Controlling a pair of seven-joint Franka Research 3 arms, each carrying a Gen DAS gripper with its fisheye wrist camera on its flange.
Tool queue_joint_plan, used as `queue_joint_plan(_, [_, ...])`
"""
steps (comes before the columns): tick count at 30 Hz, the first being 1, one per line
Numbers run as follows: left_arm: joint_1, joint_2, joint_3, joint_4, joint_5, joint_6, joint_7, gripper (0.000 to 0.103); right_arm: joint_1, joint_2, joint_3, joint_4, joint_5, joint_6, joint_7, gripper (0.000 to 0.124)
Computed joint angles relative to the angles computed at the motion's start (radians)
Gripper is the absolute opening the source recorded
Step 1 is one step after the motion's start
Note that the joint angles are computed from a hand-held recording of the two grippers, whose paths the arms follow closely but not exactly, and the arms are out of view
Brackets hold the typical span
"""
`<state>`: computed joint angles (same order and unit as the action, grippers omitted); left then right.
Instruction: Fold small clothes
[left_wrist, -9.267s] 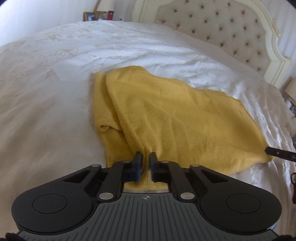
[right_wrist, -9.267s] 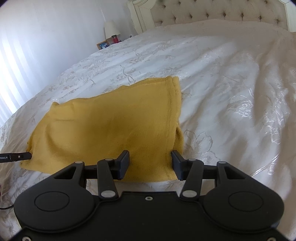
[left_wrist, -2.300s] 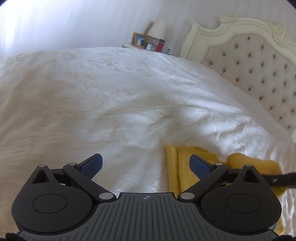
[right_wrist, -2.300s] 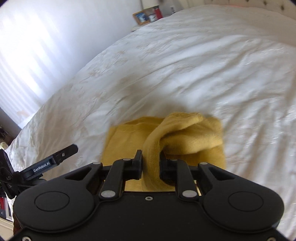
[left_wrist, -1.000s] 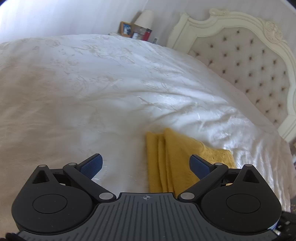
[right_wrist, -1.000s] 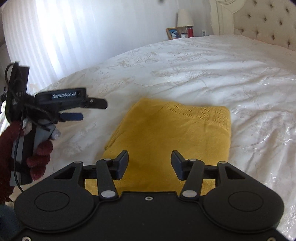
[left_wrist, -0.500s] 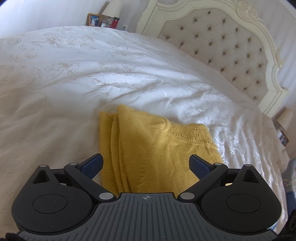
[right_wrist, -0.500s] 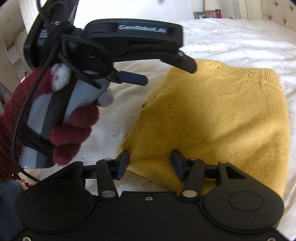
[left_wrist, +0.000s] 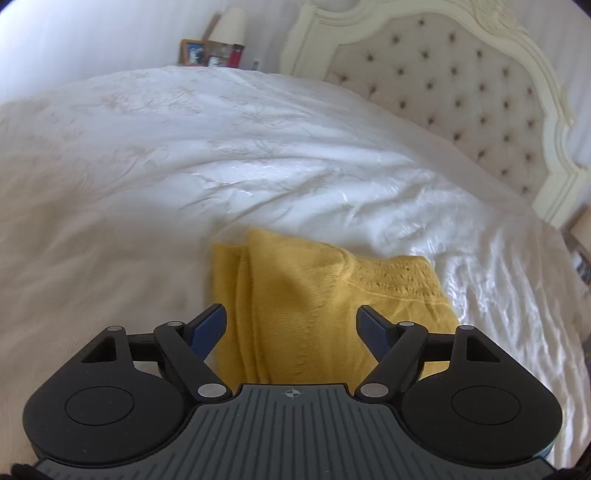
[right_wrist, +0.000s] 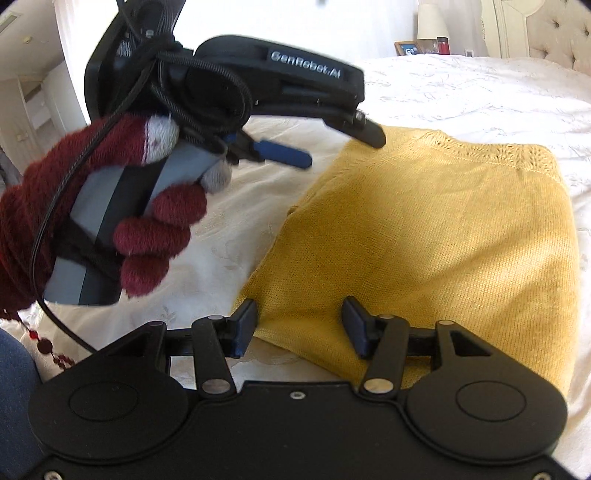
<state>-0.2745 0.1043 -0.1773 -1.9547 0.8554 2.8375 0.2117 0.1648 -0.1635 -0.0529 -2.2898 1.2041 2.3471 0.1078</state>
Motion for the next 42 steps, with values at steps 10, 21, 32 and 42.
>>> queue_joint_plan(10, [-0.012,0.125,0.002,0.141,-0.329,-0.098,0.203,0.035,-0.016,-0.008,-0.011,-0.013,0.012,-0.031,-0.028,0.059])
queue_joint_plan(21, [-0.024,0.069,0.014,0.105,-0.158,-0.217,0.038,0.007,-0.021,0.023,-0.01,0.028,-0.013,-0.054,-0.015,0.059])
queue_joint_plan(32, [-0.065,0.107,0.005,0.238,0.028,-0.344,0.138,0.037,-0.066,0.0,-0.055,0.116,-0.011,-0.112,-0.034,0.066])
queue_joint_plan(42, [-0.076,0.208,0.029,0.314,-0.117,-0.43,0.24,0.05,-0.082,0.249,0.02,0.369,-0.093,0.142,0.035,0.066])
